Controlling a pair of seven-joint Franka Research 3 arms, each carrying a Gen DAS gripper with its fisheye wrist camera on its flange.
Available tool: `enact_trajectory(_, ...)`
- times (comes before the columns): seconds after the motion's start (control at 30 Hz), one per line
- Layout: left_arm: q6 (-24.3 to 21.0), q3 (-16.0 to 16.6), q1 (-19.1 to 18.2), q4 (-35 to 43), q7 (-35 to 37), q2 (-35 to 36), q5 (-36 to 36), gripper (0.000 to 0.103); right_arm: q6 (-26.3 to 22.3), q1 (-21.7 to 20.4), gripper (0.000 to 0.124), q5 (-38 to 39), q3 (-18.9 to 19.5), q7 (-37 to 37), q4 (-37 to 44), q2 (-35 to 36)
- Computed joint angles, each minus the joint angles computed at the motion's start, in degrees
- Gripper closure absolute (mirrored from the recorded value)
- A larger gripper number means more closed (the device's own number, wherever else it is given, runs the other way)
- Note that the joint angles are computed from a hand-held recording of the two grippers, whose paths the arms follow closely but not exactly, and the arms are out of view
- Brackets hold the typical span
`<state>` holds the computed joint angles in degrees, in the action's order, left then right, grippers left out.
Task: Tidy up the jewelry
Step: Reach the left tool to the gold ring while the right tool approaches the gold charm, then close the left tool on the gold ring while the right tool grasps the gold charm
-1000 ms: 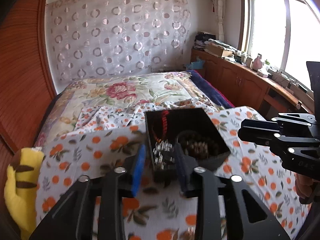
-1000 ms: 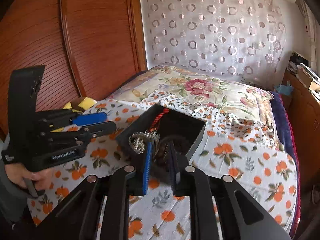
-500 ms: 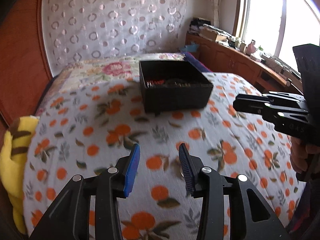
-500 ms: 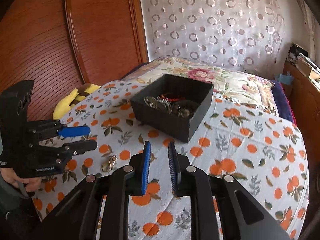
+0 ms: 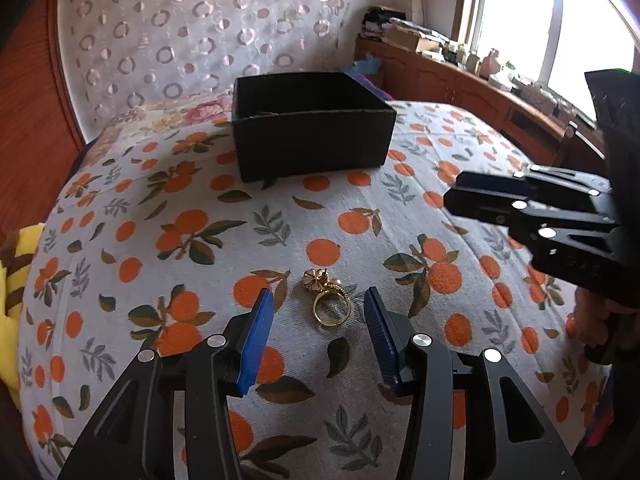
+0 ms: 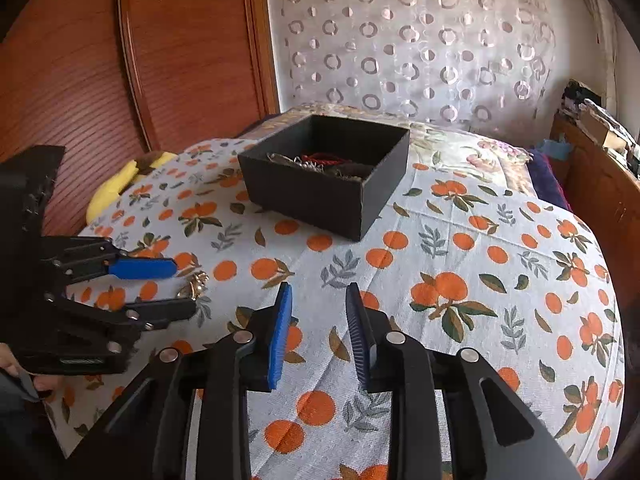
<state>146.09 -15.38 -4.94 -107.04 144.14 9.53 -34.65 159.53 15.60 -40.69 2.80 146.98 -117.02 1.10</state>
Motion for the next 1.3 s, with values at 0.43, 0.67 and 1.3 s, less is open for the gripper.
enact_trajectory(0.43,0.3,-0.2,0.2,-1.6,2.2,-1.4,-1.2,0.085,-3.0,0.8,0.09,-1.7,0.1,0.6,1.4,0.6)
enact_trajectory(0.67,1.8,1.3,0.1,-5.3,7.5,-5.0,-7.7,0.085,-3.7,1.4,0.089,0.2,0.1,-3.3,2.7,1.7)
enact_trajectory(1.3,1.7,5.2,0.4,-5.6,10.3,-7.0,-14.5,0.085,-9.1,8.2,0.089,23.3,-1.9,-30.9,18.9,14.7)
